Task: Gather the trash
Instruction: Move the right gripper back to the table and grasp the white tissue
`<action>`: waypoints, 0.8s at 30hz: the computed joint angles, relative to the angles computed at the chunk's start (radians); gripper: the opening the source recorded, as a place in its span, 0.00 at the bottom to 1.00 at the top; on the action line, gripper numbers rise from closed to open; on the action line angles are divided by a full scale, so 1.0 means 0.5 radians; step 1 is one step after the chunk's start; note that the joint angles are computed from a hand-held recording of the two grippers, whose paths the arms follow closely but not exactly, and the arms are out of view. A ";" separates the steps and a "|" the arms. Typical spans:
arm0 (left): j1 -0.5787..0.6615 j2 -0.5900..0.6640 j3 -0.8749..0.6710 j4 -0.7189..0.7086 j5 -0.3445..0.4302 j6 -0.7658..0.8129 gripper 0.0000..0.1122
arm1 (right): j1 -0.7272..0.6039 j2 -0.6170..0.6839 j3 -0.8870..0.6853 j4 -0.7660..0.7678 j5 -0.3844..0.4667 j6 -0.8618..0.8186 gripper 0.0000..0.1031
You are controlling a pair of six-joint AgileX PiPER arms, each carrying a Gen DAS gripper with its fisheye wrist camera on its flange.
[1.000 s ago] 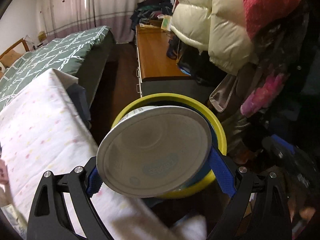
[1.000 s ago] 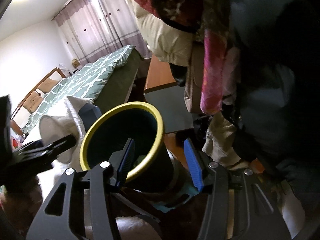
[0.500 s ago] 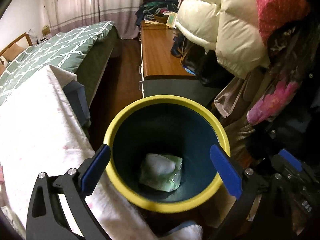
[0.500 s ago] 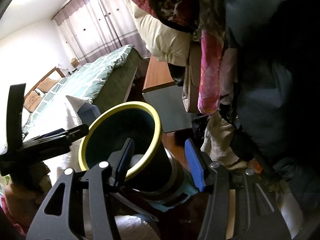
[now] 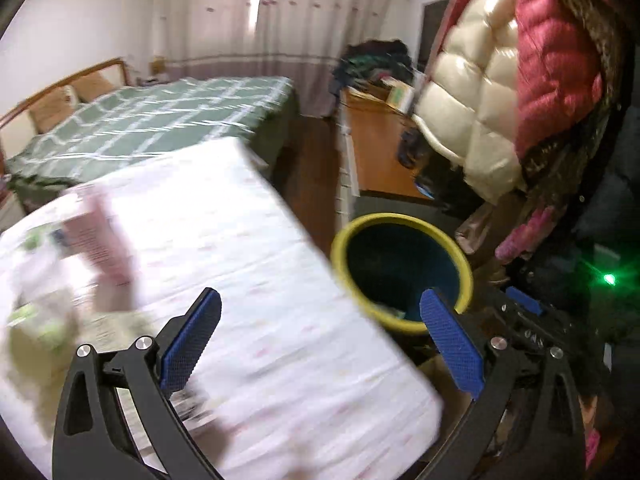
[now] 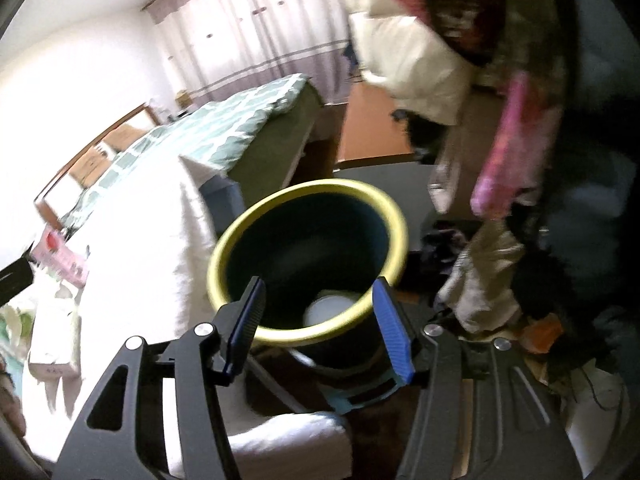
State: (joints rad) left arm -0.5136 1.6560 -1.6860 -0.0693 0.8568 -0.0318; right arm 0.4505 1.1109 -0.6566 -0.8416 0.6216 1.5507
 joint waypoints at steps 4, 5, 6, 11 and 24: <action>0.234 -0.366 0.377 0.051 -0.068 0.019 0.87 | 0.177 0.149 -0.144 -0.024 -0.005 0.011 0.52; 0.331 -0.462 0.470 0.042 -0.071 0.043 0.87 | 0.230 0.190 -0.189 -0.034 0.013 0.014 0.52; 0.416 -0.526 0.533 0.012 -0.074 0.082 0.87 | 0.291 0.243 -0.252 -0.041 0.019 0.006 0.52; 0.953 -0.795 0.798 -0.216 -0.075 0.377 0.87 | 0.522 0.464 -0.528 -0.007 0.018 -0.087 0.52; 2.255 -0.965 0.928 -0.990 0.068 1.316 0.87 | 1.042 1.267 -1.678 0.497 -0.094 -1.075 0.52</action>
State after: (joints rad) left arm 0.6139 1.1733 -1.2218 -0.5643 0.8909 0.6261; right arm 0.9716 1.7444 -1.4956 -0.5929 0.5744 1.0130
